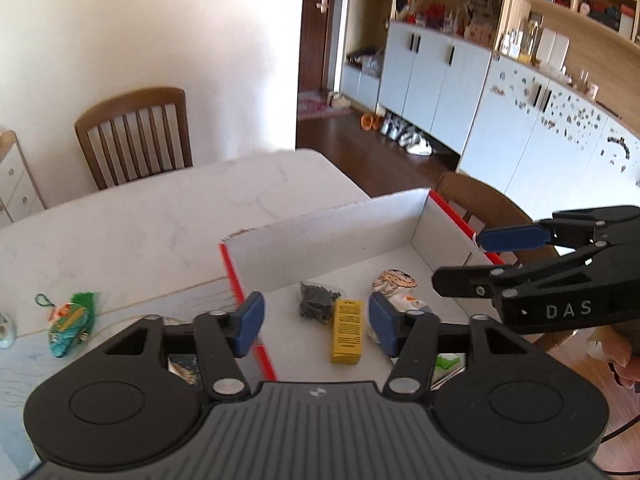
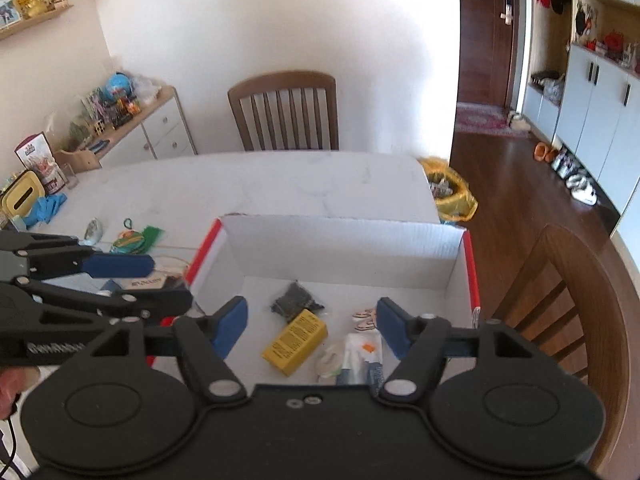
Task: Organize objects
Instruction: 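Withdraw both tools from the cardboard box back over the table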
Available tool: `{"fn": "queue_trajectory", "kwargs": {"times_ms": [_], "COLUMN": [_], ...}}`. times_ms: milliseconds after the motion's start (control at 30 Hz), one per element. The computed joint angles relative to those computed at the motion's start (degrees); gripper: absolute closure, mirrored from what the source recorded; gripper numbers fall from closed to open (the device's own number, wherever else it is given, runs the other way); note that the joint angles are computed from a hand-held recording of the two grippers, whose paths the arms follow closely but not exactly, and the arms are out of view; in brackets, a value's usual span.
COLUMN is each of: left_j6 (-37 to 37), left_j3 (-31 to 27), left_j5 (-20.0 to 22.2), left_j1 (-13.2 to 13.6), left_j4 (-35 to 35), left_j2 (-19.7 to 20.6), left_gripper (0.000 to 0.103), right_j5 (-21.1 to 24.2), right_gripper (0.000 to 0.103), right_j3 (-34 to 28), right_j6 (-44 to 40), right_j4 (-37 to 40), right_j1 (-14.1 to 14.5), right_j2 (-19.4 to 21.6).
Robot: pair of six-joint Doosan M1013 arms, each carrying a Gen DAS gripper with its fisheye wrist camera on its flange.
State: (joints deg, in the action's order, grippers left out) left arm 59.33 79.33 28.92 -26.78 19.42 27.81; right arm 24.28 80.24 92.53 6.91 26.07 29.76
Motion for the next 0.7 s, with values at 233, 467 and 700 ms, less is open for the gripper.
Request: {"fn": "queue_trajectory", "kwargs": {"times_ms": [233,467,700], "left_j6": [-3.7,-7.13,-8.41], "left_j3": [4.73,9.45,13.41], "left_j5": [-2.76,-5.5,-7.43], "left_j1": [1.13,2.55,4.41], "left_j4": [3.37,7.06,7.46], "left_j2": [-3.73,-6.86,-9.18], "left_gripper": [0.034,0.023,0.018], "right_j5": [-3.98,-7.91,-10.58], "right_gripper": [0.022,0.013,0.002], "right_j3": [2.46,3.74,3.69], "right_j6": [1.95,9.31,20.64], "right_j4": [-0.7,-6.45,-15.38], "right_j1": [1.91,4.45,6.85], "right_j2": [-1.6,-1.96,-1.64]}}
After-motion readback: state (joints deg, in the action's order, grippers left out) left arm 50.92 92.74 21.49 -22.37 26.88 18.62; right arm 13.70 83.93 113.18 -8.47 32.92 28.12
